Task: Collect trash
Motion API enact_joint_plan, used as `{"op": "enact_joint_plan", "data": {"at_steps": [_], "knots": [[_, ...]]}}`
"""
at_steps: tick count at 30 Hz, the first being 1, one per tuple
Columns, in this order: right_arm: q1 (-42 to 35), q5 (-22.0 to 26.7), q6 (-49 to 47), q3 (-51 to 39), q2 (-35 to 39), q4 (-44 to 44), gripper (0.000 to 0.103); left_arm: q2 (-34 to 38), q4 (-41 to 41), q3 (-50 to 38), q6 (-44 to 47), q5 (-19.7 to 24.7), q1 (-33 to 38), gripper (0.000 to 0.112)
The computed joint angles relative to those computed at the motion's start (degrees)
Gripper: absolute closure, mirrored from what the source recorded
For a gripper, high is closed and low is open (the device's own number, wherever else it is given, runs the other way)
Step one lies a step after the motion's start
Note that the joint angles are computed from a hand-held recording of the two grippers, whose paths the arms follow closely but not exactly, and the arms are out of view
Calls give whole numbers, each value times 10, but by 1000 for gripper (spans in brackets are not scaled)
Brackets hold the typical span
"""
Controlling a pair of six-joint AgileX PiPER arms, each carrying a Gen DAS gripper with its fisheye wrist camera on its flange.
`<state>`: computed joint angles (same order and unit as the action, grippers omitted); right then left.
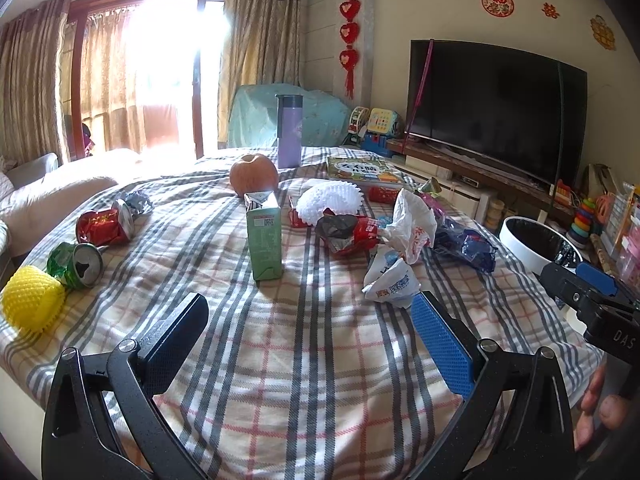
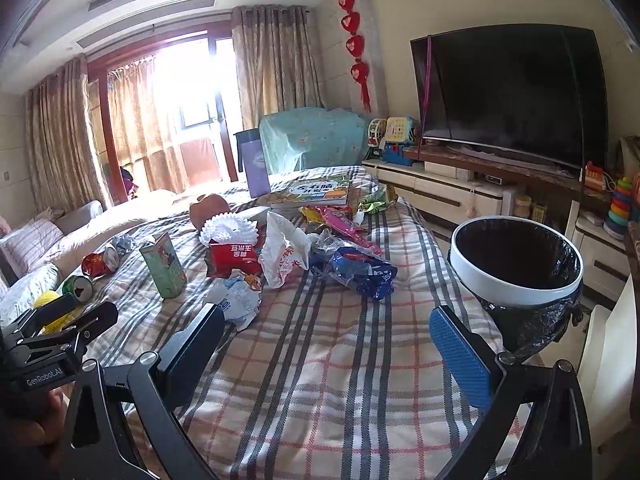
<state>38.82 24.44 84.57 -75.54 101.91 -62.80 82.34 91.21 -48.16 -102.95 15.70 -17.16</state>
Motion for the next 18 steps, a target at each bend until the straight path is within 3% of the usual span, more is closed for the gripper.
{"op": "enact_joint_plan", "data": {"at_steps": [18], "knots": [[3, -4, 4, 0, -2, -2, 0, 1, 7, 1, -7, 0, -1, 9]]}}
